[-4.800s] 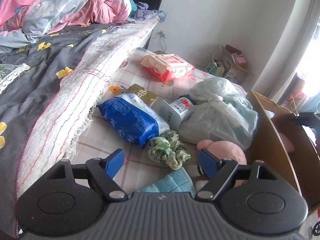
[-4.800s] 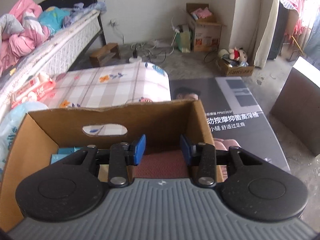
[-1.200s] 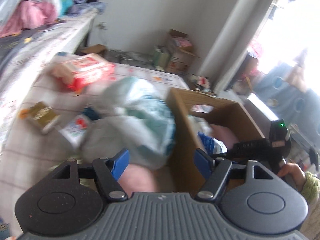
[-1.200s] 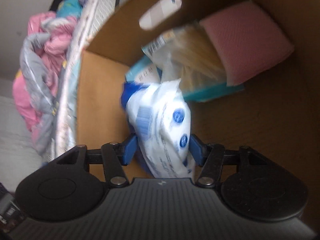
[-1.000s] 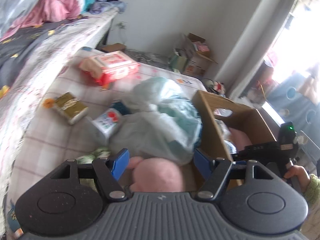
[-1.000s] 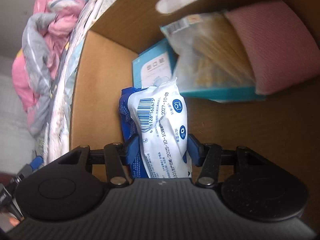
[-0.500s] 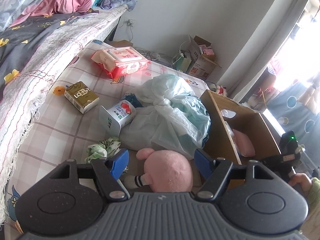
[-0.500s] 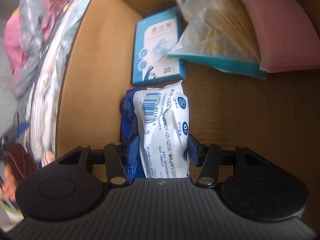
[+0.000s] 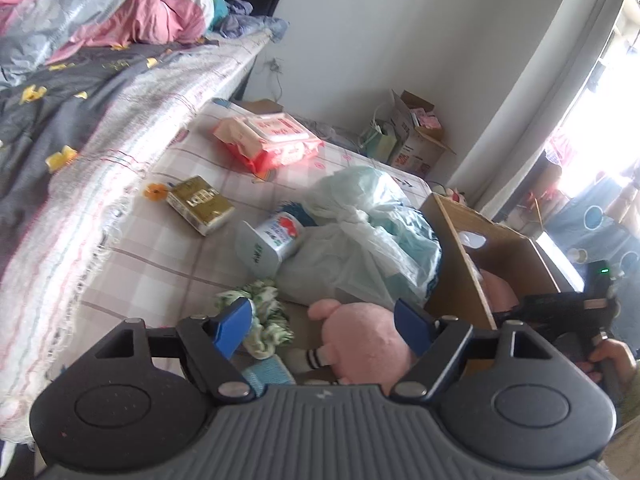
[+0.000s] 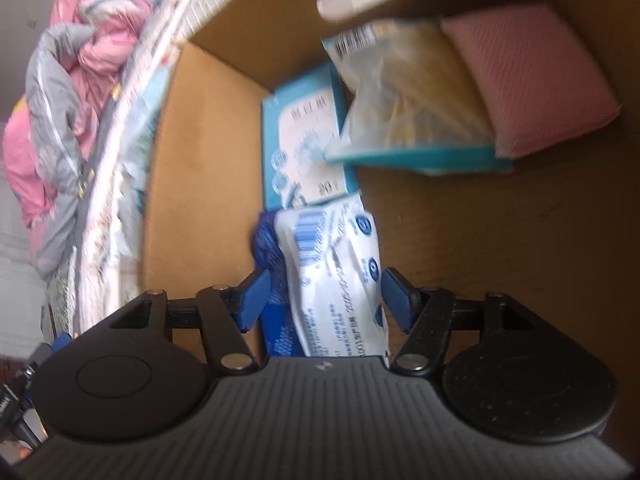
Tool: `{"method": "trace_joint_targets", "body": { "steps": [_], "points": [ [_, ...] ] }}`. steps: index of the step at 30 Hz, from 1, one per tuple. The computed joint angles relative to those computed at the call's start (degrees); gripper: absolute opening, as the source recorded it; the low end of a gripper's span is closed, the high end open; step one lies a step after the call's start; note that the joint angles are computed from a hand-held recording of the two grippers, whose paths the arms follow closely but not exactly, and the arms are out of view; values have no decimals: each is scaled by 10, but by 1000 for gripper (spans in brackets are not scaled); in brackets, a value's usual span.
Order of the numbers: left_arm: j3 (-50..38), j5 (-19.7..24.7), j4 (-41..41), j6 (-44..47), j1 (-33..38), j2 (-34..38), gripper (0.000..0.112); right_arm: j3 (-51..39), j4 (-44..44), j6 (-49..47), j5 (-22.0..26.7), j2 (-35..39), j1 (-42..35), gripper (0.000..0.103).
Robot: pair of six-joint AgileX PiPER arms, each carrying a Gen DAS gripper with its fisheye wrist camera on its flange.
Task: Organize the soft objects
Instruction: 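Carry the gauze packet into the cardboard box and open the right tool, then withdraw the right tool from the box toward the pink plush toy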
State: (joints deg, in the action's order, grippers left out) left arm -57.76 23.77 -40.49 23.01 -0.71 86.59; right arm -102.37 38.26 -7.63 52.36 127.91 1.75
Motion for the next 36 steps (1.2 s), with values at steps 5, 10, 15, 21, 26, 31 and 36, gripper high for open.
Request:
{"method": "trace_joint_targets", "body": {
  "steps": [5,10,15,21,26,31,36],
  "points": [
    [33,-23,-10,27,11,-18,83,41,10,-19,-25,-26,8,60],
    [57,-16,-36,60,41,-34,83,52,19,-18,-42,-26,13,61],
    [91,-15,-82,125,87,-72,86,114,32,-25,-84,-90,5,62],
    [107,7,-101,165,145,-109,90,227,122,-95,-142,-203,7,66],
    [122,23,-117,199,181,-141,92,285,205,-169,-168,-270,47,68],
    [143,53,-120,221,204,-164,92,298,270,-233,-171,-287,112,69],
    [184,80,-141,257,232,-188,92,293,311,-263,-177,-277,181,70]
  ]
}}
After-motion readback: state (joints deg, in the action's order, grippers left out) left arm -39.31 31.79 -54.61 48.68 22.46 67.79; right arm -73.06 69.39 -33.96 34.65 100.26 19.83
